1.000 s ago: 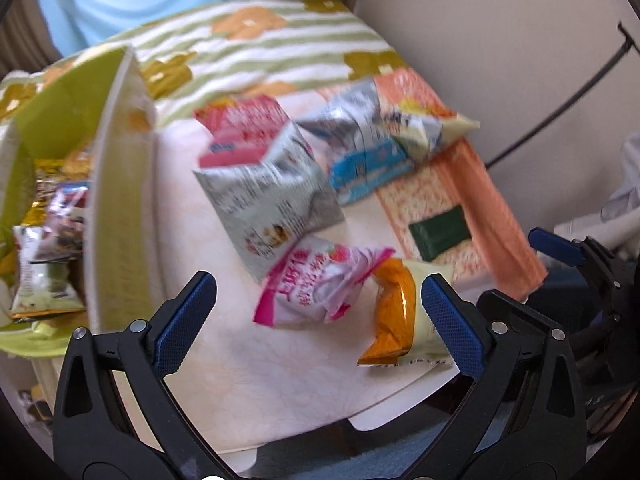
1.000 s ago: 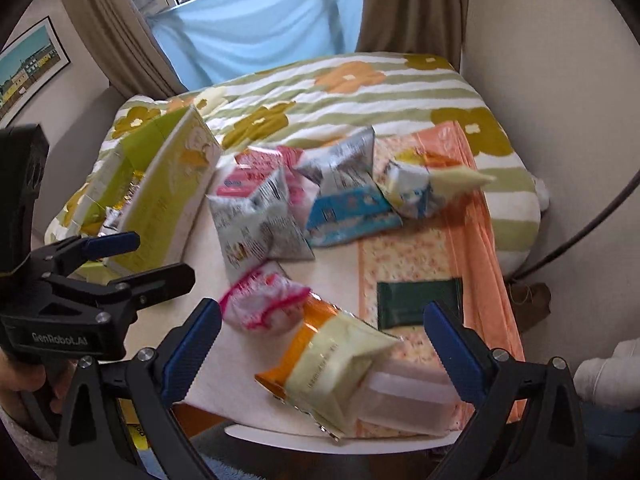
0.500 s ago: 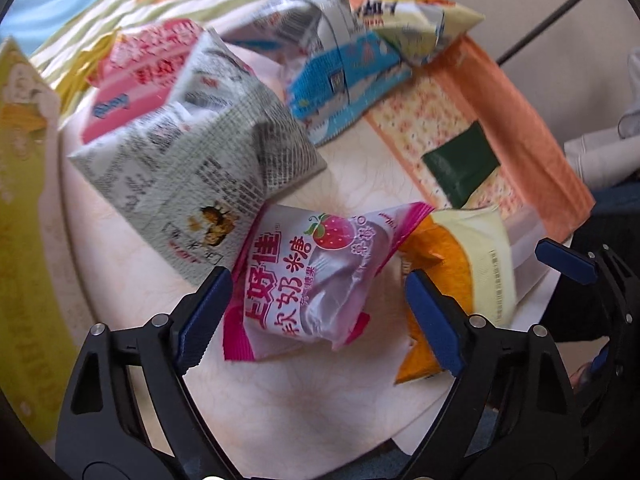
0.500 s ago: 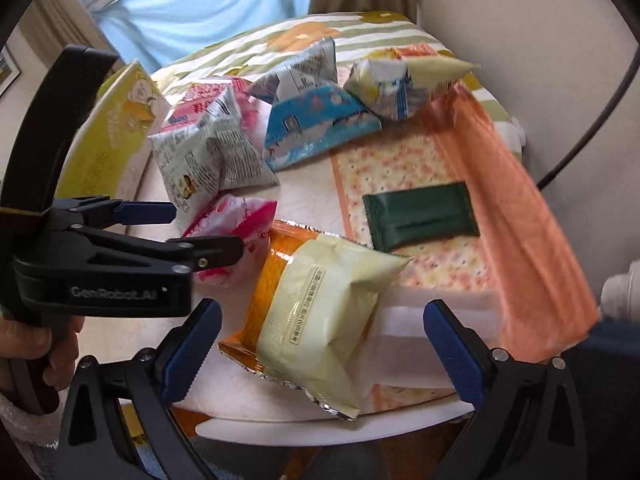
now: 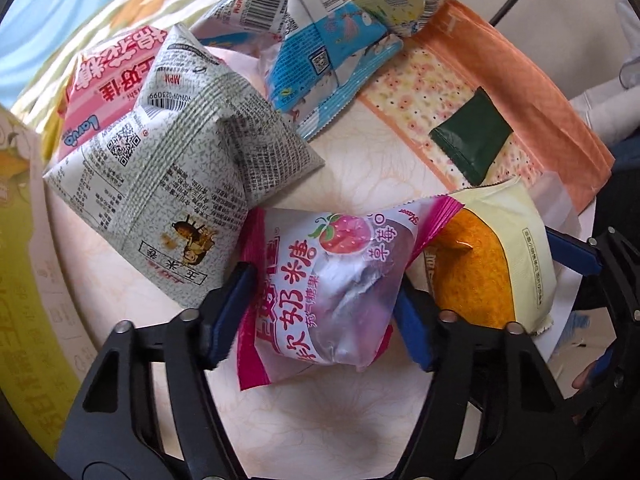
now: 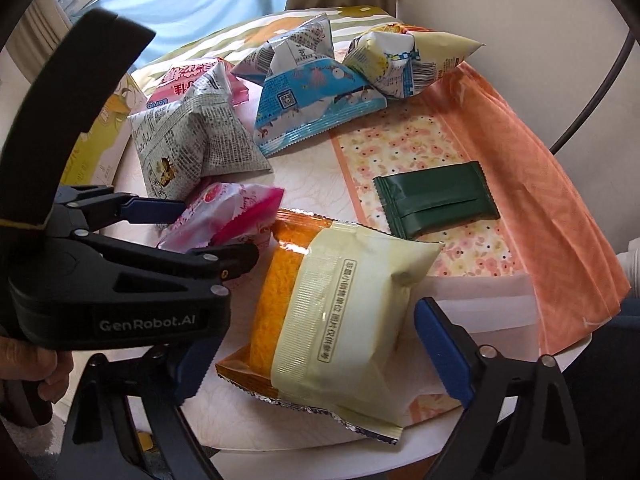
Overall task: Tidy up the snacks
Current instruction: 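Grasp the pink candy bag with left gripper while right grasps the yellow-orange bag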
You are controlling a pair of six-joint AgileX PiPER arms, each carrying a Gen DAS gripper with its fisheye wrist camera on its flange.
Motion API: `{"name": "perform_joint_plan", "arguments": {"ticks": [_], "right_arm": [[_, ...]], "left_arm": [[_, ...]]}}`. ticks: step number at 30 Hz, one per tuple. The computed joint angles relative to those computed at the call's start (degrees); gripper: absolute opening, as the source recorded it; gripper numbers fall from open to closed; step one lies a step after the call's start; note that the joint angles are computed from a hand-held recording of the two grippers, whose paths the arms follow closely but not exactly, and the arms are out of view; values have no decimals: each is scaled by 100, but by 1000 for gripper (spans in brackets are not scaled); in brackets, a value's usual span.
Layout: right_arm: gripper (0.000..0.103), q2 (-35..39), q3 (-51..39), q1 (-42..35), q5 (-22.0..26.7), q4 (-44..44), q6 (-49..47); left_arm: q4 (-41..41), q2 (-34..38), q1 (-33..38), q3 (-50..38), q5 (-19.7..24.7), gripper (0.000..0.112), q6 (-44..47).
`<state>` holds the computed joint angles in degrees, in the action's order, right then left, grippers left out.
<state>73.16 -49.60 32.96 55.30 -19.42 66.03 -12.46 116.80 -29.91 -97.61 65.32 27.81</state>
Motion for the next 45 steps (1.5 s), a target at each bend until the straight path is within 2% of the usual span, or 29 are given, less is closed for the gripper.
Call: {"name": "perform_joint_plan", "arguments": {"ticks": [14, 19, 25, 26, 29, 37, 43, 45], "right_arm": [[86, 207, -66, -121, -23, 90, -250], [85, 298, -18, -199, -184, 92, -426], [69, 392, 56, -315, -391, 135, -808], [64, 389, 62, -278, -374, 81, -788], [60, 250, 130, -377, -471, 177, -1056], [60, -256, 65, -624, -454, 461, -1834], [60, -491, -394, -688, -208, 568, -2520], [60, -517, -659, -900, -139, 747, -3073]], "left_arm": [[-308, -10, 350, -126, 298, 50, 13], [-281, -346, 373, 328, 188, 49, -139], [-221, -624, 411, 622, 111, 49, -361], [-207, -639, 400, 629, 103, 49, -419], [-194, -793, 397, 730, 84, 48, -633], [-158, -1351, 367, 907, 25, 48, -1256], [-15, -1852, 407, 804, 2, 48, -1890], [9, -2039, 480, 740, 13, 48, -2124]]}}
